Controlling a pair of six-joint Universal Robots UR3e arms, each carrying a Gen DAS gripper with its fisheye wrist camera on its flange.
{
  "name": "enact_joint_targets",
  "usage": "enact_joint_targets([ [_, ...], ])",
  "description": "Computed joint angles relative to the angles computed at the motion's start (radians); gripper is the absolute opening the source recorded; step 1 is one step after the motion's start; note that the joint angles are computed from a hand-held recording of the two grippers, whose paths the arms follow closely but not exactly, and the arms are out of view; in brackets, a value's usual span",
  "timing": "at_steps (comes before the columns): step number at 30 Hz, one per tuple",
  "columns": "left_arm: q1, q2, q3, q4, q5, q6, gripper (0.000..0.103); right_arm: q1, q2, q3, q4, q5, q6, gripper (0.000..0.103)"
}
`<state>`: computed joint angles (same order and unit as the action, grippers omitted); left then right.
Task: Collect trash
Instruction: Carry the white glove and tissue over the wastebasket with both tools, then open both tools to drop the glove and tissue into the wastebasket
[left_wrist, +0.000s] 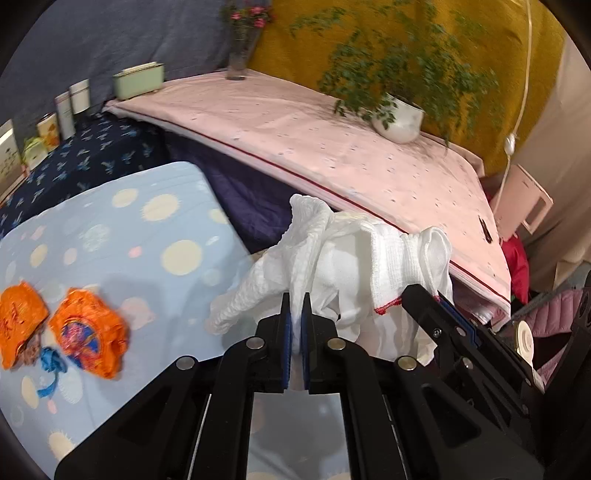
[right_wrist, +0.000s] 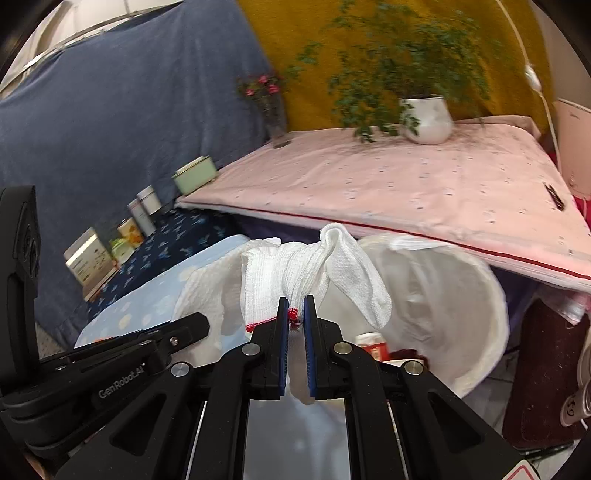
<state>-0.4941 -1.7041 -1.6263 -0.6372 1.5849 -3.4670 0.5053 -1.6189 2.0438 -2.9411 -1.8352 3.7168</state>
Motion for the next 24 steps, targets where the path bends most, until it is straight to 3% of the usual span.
enact_joint_targets([
  [13, -0.115, -0.299, 0.340, -0.082, -0.018, 0.002, 0.006, -0.296, -0.252, 0.276, -0.014, 0.140, -0.055, 0.008],
  [15, -0.123, -0.321, 0.370, -0.103, 0.008, -0.013, 0.013, -0.322, -0.264, 0.297, -0.020, 0.159, -0.060, 0.008],
  [17, -0.125, -0.329, 0.381, -0.108, 0.024, -0.023, 0.039, -0.342, -0.267, 0.310, -0.027, 0.177, -0.065, 0.008],
  [19, -0.131, -0.332, 0.377, -0.096, 0.051, -0.031, 0.045, -0.351, -0.261, 0.316, -0.036, 0.190, -0.069, 0.008],
  [24, -0.123, -0.323, 0.353, -0.097, 0.070, -0.035, 0.046, -0.348, -0.218, 0.306, -0.067, 0.206, -0.081, 0.009],
])
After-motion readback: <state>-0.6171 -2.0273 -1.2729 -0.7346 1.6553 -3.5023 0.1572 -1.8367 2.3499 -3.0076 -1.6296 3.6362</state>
